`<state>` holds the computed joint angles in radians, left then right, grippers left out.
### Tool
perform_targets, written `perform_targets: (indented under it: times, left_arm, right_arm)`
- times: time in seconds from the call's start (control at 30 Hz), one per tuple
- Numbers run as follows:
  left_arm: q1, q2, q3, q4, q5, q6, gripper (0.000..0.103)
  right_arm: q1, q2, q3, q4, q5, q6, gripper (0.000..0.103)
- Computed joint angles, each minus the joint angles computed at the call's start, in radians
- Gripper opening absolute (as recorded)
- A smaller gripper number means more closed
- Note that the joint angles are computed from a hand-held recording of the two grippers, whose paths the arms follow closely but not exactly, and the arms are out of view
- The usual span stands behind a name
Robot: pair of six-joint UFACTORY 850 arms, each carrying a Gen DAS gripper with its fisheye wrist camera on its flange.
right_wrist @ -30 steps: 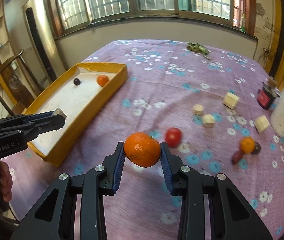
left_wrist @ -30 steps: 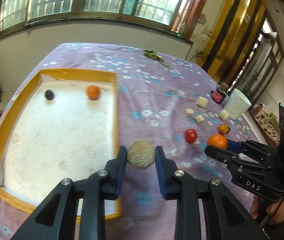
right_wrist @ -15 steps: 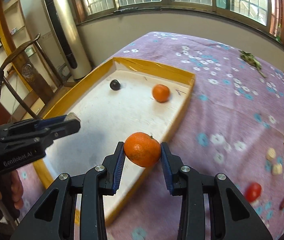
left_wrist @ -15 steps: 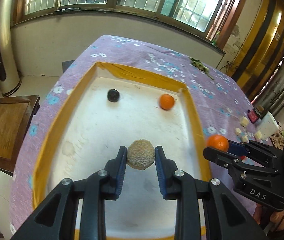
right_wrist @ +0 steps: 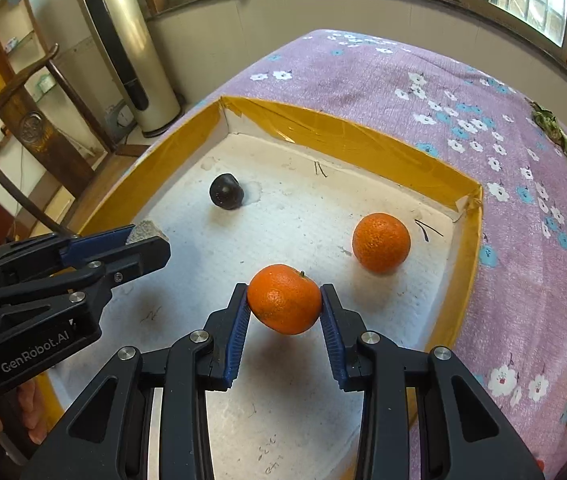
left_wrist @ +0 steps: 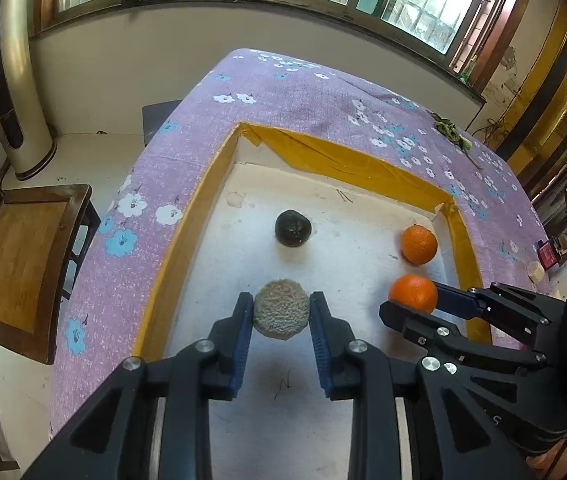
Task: Organize fruits
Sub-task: 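Carry the mandarin and the beige cake in both grippers over the tray, then open both grippers to release the mandarin and cake into the tray, then move both open grippers back toward the remaining fruit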
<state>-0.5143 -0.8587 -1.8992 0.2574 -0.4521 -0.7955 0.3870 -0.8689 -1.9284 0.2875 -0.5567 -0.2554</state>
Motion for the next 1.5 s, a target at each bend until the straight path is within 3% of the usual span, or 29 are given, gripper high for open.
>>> perform_targets:
  times: [0.37,0.7,0.77,0.8,1.07,1.2,1.33,1.4,1.5]
  left_arm:
    - [0.015,-0.053,-0.075,-0.118,-0.083,0.096,0.031]
    - [-0.006,-0.032,-0.059,0.004,-0.125,-0.006,0.038]
    - [-0.017,-0.012,-0.034,0.101,-0.141,-0.095,0.059]
    - [-0.025,0.004,-0.013,0.164,-0.145,-0.153,0.063]
    - [-0.048,0.145,0.185,0.354,-0.078,-0.394,0.070]
    - [-0.081,0.193,0.258,0.513,-0.111,-0.577,0.081]
    - [-0.110,0.231,0.311,0.582,-0.126,-0.685,0.084]
    - [-0.126,0.237,0.319,0.598,-0.152,-0.716,0.091]
    - [-0.151,0.236,0.317,0.614,-0.180,-0.751,0.093]
  right_arm:
    - [0.003,-0.046,-0.065,-0.054,-0.053,0.049,0.038]
    - [-0.005,0.027,0.037,-0.086,-0.002,0.075,0.041]
    - [-0.008,0.053,0.073,-0.087,0.018,0.080,0.041]
    - [-0.010,0.066,0.093,-0.081,0.026,0.076,0.042]
    - [-0.014,0.201,0.281,-0.010,0.131,0.027,0.043]
    - [-0.016,0.288,0.403,0.053,0.201,-0.016,0.046]
    - [-0.026,0.379,0.531,0.098,0.283,-0.034,0.065]
    - [-0.037,0.422,0.590,0.151,0.311,-0.077,0.066]
    - [-0.054,0.475,0.663,0.087,0.346,-0.007,0.067]
